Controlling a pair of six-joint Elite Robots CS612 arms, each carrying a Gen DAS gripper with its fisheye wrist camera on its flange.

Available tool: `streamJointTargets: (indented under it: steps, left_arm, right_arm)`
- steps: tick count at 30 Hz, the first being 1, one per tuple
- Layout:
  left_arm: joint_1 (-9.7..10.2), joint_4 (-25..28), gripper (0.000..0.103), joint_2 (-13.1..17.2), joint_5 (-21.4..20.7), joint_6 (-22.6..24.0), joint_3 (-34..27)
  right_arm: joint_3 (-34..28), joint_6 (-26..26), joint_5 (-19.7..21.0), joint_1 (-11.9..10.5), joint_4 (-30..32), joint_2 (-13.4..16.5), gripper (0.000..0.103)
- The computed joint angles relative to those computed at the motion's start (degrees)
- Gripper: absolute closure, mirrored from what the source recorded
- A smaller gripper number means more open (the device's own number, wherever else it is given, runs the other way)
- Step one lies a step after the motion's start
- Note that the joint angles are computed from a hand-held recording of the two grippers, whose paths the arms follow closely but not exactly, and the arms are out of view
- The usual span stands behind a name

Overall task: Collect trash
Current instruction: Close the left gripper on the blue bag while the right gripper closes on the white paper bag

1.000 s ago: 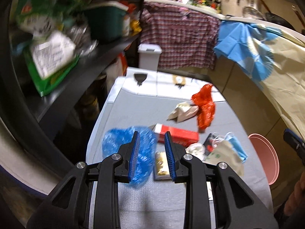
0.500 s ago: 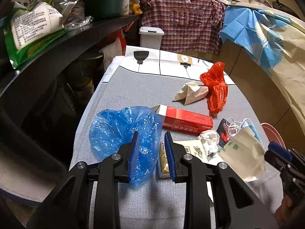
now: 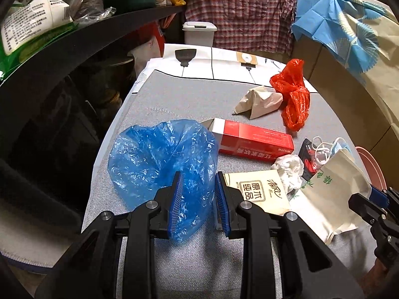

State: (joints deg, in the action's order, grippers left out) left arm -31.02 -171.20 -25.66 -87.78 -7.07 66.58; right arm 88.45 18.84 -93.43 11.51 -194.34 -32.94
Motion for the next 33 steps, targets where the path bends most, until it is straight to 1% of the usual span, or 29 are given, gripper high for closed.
streamJointTargets:
  steps: [1,3,4,6,12,19,21,26,33]
  left_arm:
    - [-0.03,0.01,0.077,0.00,0.05,0.13,0.01]
    - [-0.07,0.16,0.086,-0.06,0.09,0.47,0.06]
    - [-0.10,0.16,0.087,-0.12,0.16,0.55,0.16]
    - [-0.13,-0.01,0.093,-0.19,0.32,0.69,0.26]
    - [-0.18,-0.83,0.102,-0.54,0.72,0.89,0.66]
    - [-0.32,-2.48,0.103,-1.34,1.35,1.40,1.68]
    - [-0.37,-3.43,0.103,-1.69,1.48,1.48,2.19]
    - [-0.58,-5.67,0.103,-2.77,1.85,1.52,3.74]
    - [-0.97,-8.64,0.103,-4.46,1.68,1.47,6.34]
  right_arm:
    - [0.03,0.02,0.02,-0.01,0.04,-0.01,0.072]
    - [0.06,-0.06,-0.04,-0.03,0.10,-0.06,0.074]
    - [0.04,-0.12,-0.09,-0.02,0.06,-0.03,0.074]
    - [0.05,-0.09,0.00,-0.03,0.04,-0.02,0.080]
    - [0.27,-0.59,-0.20,-0.03,-0.03,-0.08,0.090]
    - [1.12,-1.27,-0.75,0.21,-1.20,-0.52,0.093]
    - [1.63,-1.28,-0.87,0.22,-2.19,-0.80,0.096]
    - [2.89,-0.92,-1.55,0.32,-3.94,-1.57,0.096]
    - [5.06,-1.23,-3.74,0.64,-6.31,-2.87,0.096]
